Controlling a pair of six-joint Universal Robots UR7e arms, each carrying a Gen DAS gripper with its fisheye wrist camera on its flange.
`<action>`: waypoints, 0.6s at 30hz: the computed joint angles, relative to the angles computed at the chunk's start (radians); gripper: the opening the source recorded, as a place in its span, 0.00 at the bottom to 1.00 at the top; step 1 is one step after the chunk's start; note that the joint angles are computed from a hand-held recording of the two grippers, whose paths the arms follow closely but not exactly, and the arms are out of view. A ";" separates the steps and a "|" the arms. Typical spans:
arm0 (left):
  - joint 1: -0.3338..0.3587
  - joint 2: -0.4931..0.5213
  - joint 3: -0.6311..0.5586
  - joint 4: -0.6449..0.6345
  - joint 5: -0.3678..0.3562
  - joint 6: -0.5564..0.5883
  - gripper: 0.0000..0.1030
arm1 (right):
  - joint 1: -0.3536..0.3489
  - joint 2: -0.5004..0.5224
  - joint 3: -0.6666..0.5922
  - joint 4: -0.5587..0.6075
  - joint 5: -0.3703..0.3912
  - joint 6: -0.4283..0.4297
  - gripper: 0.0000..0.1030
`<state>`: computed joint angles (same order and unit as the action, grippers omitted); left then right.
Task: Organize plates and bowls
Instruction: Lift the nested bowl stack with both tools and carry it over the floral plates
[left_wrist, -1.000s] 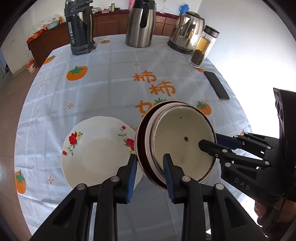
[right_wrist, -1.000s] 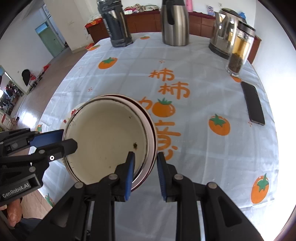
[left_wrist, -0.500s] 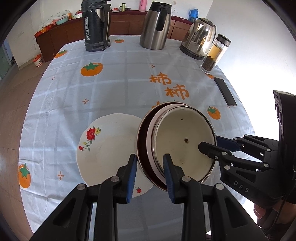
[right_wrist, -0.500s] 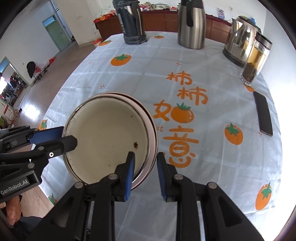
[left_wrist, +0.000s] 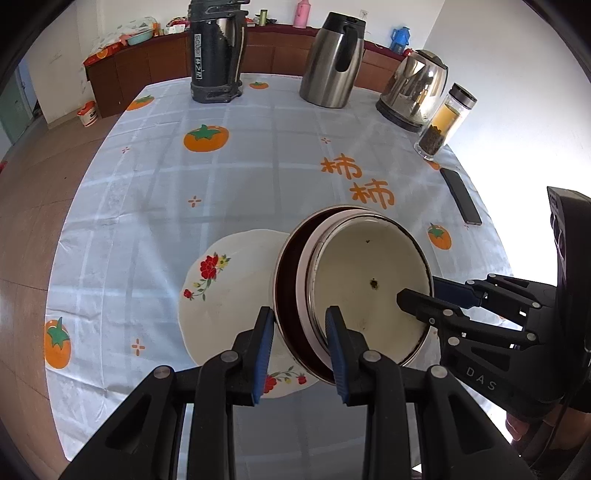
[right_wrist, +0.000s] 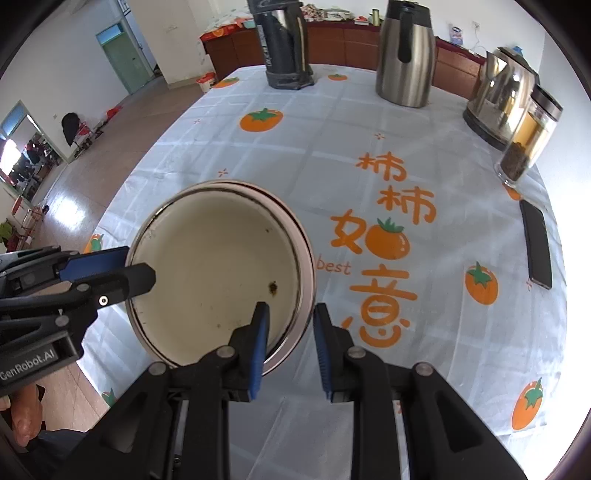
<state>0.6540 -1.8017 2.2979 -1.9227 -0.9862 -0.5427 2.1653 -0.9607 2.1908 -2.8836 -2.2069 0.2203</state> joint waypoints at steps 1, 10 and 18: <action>0.001 -0.002 -0.001 0.004 0.004 -0.003 0.30 | 0.000 0.004 -0.005 0.001 0.001 -0.003 0.24; 0.033 -0.026 -0.001 0.029 0.020 -0.016 0.30 | 0.003 0.047 -0.046 0.021 0.018 -0.026 0.24; 0.054 -0.037 0.000 0.040 0.027 -0.029 0.30 | 0.000 0.077 -0.074 0.045 0.034 -0.041 0.24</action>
<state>0.7078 -1.8386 2.2977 -1.8826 -0.9591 -0.5713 2.1650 -0.8833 2.1165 -2.8390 -2.1734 0.1788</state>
